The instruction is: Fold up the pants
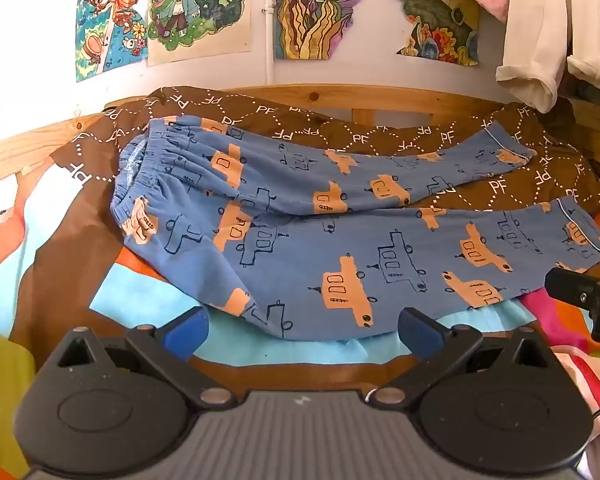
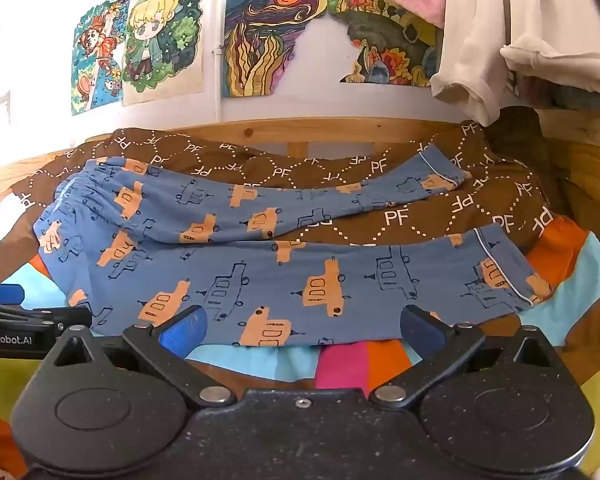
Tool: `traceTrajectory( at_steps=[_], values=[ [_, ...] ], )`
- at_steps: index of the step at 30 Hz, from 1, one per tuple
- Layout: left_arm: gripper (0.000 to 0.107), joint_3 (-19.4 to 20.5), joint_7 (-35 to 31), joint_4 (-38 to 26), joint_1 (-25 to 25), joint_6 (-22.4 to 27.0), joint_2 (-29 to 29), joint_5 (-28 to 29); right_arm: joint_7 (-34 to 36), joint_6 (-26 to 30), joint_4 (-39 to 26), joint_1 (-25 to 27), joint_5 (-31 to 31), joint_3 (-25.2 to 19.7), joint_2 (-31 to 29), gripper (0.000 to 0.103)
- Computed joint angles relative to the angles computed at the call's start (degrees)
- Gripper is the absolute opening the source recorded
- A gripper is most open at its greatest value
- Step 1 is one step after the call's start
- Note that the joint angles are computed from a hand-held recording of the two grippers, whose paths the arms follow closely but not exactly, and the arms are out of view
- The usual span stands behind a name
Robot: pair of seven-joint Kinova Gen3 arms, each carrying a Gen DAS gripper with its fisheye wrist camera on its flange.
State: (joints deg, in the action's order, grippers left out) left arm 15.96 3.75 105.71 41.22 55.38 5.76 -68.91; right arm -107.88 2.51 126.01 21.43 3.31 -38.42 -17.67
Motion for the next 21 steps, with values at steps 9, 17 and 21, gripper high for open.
traceTrajectory(
  at_steps=[9, 17, 21],
  values=[
    [0.103, 0.0, -0.1, 0.0, 0.1, 0.2, 0.1, -0.2, 0.0, 0.2, 0.0, -0.2, 0.0, 0.2, -0.2, 0.102],
    [0.103, 0.0, 0.6, 0.4, 0.3, 0.3, 0.2, -0.5, 0.1, -0.1, 0.0, -0.1, -0.1, 0.1, 0.0, 0.102],
    [0.103, 0.0, 0.9, 1.1, 0.1, -0.2, 0.0, -0.8, 0.3, -0.3, 0.2, -0.3, -0.3, 0.3, 0.2, 0.102]
  ],
)
